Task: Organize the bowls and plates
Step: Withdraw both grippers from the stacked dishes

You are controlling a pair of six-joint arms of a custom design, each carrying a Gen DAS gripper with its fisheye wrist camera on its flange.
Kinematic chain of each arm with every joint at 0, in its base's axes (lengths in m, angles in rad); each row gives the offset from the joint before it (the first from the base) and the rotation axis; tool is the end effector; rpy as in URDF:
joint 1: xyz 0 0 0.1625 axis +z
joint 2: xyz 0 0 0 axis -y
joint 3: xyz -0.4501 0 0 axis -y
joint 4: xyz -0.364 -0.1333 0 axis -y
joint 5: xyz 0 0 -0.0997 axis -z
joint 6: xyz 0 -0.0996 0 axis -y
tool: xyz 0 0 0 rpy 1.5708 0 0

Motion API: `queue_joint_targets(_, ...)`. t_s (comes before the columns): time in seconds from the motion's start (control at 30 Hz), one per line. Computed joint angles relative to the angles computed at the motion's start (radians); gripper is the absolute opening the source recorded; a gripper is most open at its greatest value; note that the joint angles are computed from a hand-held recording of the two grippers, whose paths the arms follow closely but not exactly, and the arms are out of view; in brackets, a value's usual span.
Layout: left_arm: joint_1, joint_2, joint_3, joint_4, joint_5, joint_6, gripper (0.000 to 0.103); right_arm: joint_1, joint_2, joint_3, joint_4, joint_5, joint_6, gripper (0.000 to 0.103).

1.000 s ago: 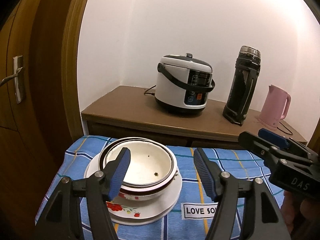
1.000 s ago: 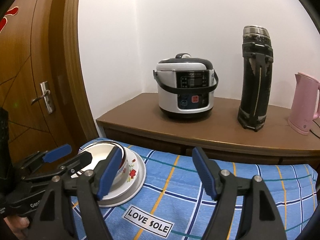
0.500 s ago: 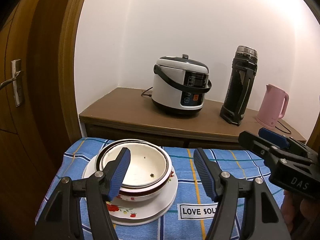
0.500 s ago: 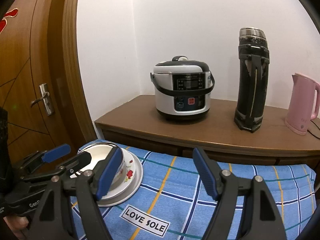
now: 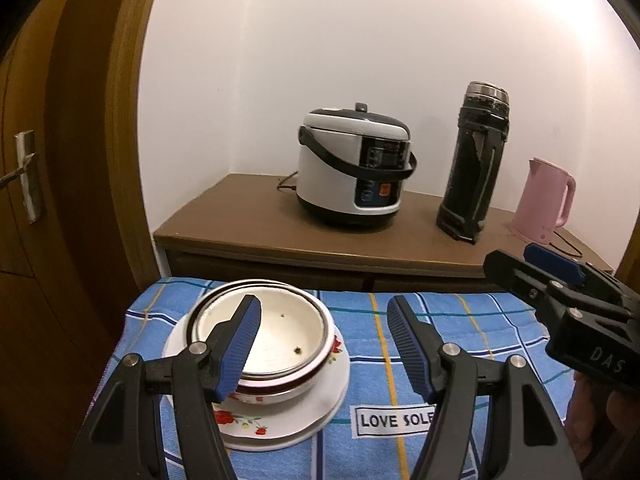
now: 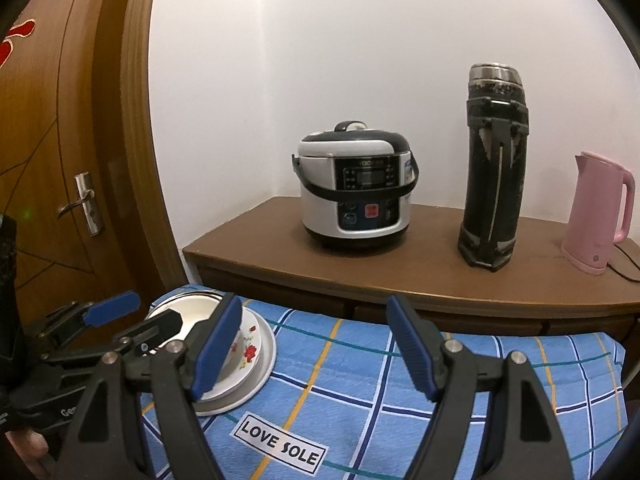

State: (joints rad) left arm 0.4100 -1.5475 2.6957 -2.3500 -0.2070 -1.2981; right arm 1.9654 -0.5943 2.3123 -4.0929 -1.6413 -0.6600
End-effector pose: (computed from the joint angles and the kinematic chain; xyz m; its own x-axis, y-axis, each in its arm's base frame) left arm -0.1331 -0.3095 0.2254 -0.7587 -0.2694 -0.5932 0.4632 0.4172 -0.7819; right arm 0.2935 -0.3763 0.0573 -0.5794 -0.6586 0.4802 -0.7872 0.2995 -0.5390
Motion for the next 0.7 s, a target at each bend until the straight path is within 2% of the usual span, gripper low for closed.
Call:
queue_joint_targets(0.1, -0.004, -0.001, -0.014, 0.058, 0.002, -0.032, 0.068, -0.002, -0.008, 0.005, -0.008, 0.003, 0.001, 0.076)
queue_joint_targets(0.2, -0.007, 0.012, -0.009, -0.003, -0.006, 0.013, 0.068, -0.004, -0.013, 0.014, -0.028, 0.008, -0.002, 0.077)
queue_joint_targets(0.47, -0.010, 0.011, -0.020, 0.045, -0.014, -0.023, 0.068, -0.011, -0.021, 0.032, -0.052, 0.018, -0.010, 0.078)
queue_joint_targets(0.6, -0.018, 0.023, -0.015, 0.043, 0.000, -0.026, 0.068, -0.018, -0.024, 0.039, -0.060, 0.022, -0.012, 0.078)
queue_joint_targets(0.63, -0.018, 0.032, -0.011, 0.011, 0.000, -0.002, 0.068, -0.020, -0.025, 0.040, -0.061, 0.022, -0.012, 0.078)
queue_joint_targets(0.7, -0.022, 0.035, -0.015, 0.046, 0.010, -0.026, 0.068, -0.023, -0.028, 0.042, -0.059, 0.023, -0.012, 0.078)
